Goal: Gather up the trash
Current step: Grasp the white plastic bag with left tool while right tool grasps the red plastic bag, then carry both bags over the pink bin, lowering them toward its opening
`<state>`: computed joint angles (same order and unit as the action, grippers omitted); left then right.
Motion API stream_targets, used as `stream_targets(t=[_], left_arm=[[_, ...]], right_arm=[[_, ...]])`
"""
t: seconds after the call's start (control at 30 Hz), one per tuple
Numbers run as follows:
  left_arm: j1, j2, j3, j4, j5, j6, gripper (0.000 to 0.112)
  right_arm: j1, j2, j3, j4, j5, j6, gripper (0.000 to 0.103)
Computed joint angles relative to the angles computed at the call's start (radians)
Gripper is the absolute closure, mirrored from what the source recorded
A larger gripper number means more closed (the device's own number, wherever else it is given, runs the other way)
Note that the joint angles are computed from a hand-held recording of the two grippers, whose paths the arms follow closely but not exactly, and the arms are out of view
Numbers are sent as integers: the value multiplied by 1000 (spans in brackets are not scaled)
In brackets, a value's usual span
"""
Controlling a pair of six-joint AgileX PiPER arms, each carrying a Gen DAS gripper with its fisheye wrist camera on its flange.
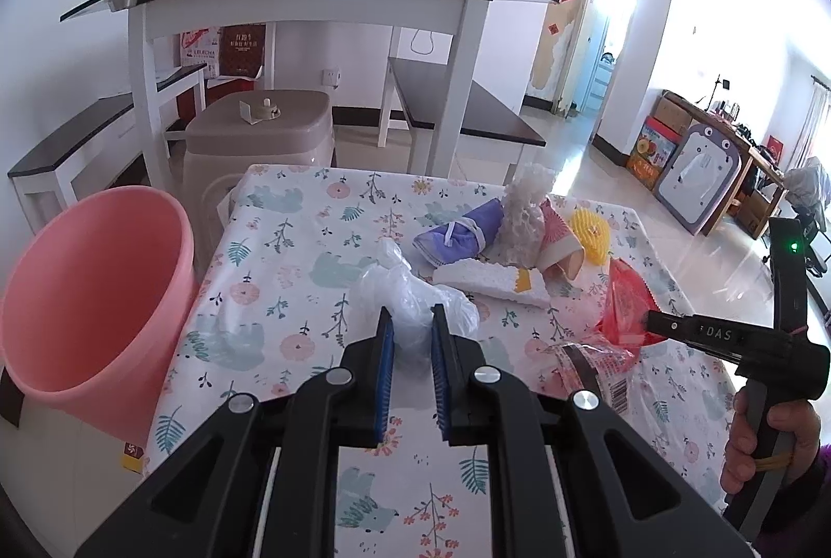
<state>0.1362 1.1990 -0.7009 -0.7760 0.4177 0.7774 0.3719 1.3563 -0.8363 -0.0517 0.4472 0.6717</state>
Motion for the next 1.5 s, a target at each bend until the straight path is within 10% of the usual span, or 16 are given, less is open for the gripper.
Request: stream_targets(t=[0.37, 0.77, 1.5], left_arm=[[64, -78, 33, -78, 35, 101, 100], [272, -112, 37, -229, 132, 285, 100], [772, 34, -75, -338, 245, 483, 100]], right_arm=[[139, -104, -9, -389, 36, 325, 99], [290, -56, -147, -487, 56, 367, 99], [552, 501, -882, -156, 131, -146, 99]])
